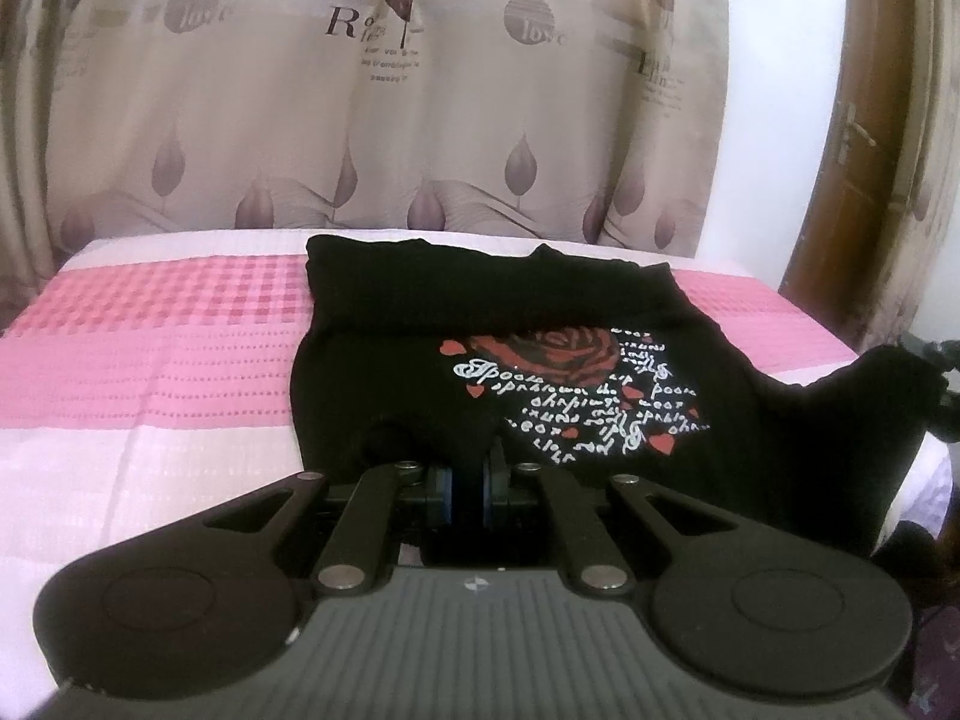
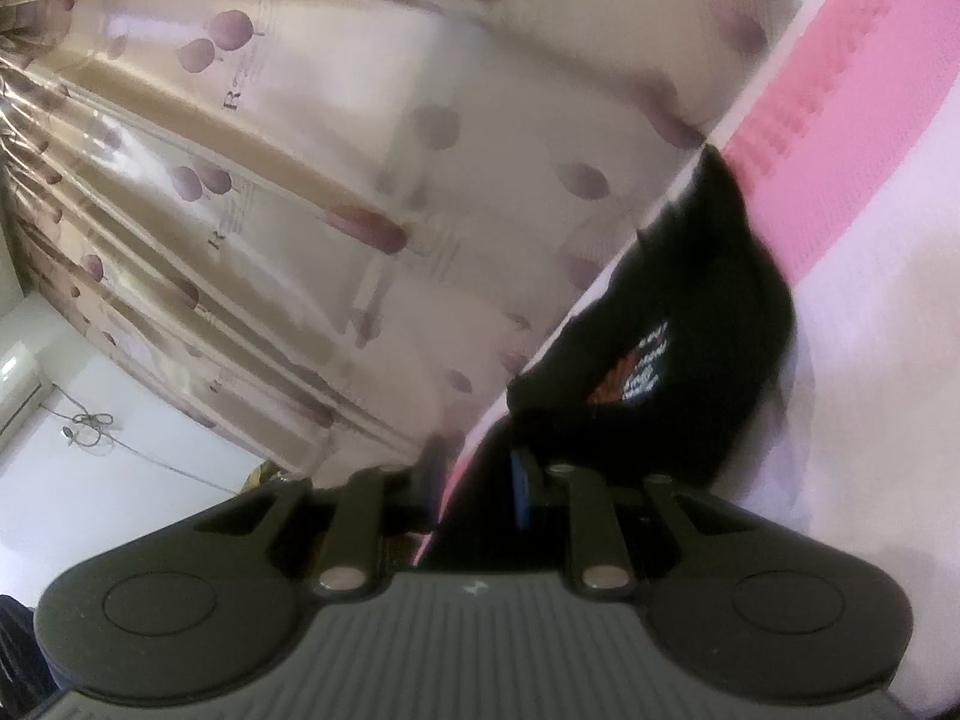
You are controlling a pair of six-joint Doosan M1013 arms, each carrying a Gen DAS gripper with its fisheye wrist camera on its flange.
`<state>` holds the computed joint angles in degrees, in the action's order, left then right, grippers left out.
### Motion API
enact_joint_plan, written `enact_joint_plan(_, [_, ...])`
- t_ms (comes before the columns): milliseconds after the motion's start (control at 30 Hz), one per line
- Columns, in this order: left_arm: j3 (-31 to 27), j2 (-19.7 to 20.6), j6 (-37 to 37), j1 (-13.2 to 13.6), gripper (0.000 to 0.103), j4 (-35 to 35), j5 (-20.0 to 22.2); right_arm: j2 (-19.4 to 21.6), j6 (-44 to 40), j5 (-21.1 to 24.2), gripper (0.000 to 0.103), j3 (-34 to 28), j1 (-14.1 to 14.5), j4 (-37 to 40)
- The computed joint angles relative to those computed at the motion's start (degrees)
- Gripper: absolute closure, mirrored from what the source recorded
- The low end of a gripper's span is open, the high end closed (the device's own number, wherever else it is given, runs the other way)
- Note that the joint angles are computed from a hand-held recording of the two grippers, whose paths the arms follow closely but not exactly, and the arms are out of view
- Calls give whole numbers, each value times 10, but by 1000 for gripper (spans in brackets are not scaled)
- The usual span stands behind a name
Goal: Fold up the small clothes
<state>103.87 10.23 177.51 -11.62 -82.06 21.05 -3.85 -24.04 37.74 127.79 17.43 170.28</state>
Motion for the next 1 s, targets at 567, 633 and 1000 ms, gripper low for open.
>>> enact_joint_plan(567, [-58,32,-170,10,95,61,7,6,-34,24,81,-26,-32,43])
enact_joint_plan(633, [-62,34,-178,9,95,70,6,-8,-57,-47,80,-33,-35,35])
enact_joint_plan(1000, [-45,25,-156,15,95,56,13,-33,-136,-240,0,0,27,84])
